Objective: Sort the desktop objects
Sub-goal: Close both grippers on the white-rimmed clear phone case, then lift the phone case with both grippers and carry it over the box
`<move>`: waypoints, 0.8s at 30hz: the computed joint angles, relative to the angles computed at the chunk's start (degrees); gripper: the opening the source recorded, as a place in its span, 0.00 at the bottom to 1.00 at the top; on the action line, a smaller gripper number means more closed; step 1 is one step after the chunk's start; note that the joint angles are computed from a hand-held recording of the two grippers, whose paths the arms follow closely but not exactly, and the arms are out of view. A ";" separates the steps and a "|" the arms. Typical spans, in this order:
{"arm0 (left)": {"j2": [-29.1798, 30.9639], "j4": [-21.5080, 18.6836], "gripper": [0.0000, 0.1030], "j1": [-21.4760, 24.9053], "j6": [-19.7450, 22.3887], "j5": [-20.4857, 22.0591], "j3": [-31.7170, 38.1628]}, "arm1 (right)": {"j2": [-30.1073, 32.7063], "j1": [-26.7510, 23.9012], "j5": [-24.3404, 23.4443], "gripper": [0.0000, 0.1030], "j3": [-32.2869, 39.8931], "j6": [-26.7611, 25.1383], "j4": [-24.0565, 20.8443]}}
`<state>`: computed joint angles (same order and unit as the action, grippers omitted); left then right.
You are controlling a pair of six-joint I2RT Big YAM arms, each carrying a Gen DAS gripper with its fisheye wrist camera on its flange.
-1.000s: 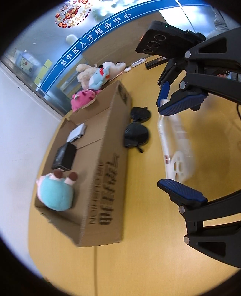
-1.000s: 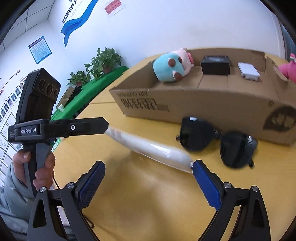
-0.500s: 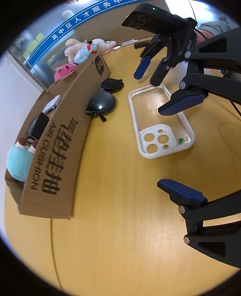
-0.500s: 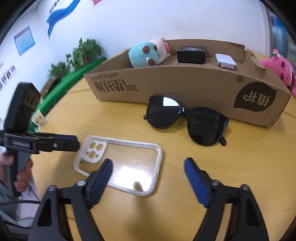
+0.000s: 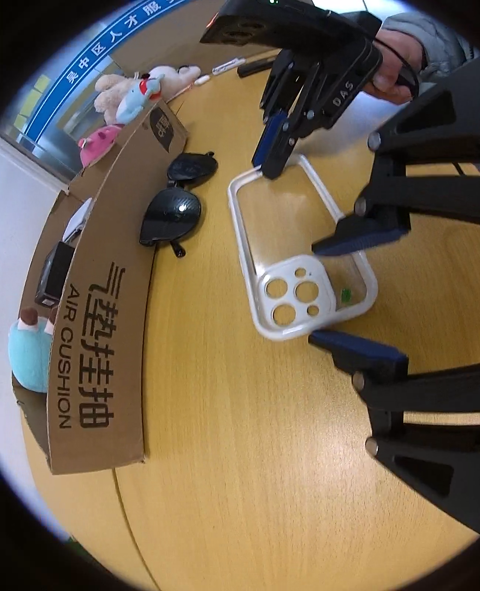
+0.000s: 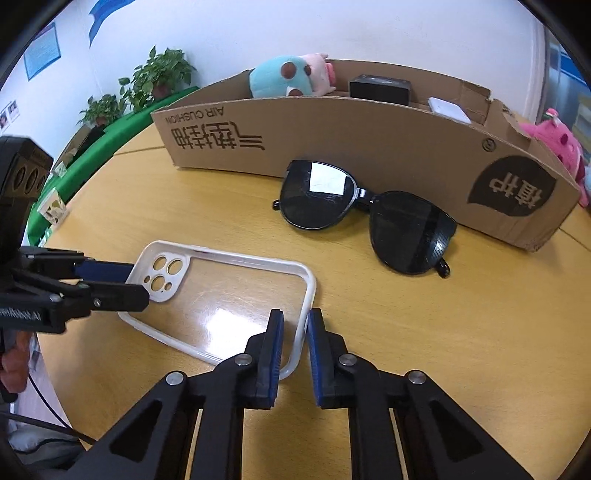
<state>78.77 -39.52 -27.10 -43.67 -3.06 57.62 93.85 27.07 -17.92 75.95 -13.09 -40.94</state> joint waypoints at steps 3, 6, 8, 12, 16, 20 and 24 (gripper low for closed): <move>-0.15 0.13 0.12 0.41 -0.82 0.34 -0.30 | 0.17 -0.75 -0.29 0.10 0.32 0.93 -0.20; -0.24 0.83 0.11 0.20 -0.87 0.51 -0.35 | -0.10 -1.81 -1.59 0.10 0.36 1.03 -0.23; -0.65 1.82 0.11 -0.11 -1.09 -0.16 -0.23 | -0.87 -2.21 -1.76 0.10 -0.07 1.20 0.61; -2.21 3.57 0.11 -0.07 -0.26 -1.57 1.31 | -3.29 -3.25 -2.15 0.10 -0.75 2.99 2.76; -2.12 3.74 0.11 0.06 3.26 -3.61 5.26 | -5.51 -4.00 -1.70 0.10 -0.21 4.68 4.65; -1.03 4.38 0.11 1.54 8.38 -4.16 9.80 | -6.12 -4.43 -0.74 0.10 2.53 6.21 5.94; 0.76 4.32 0.11 2.80 12.98 -5.20 14.53 | -4.63 -4.35 0.96 0.10 6.60 6.79 6.63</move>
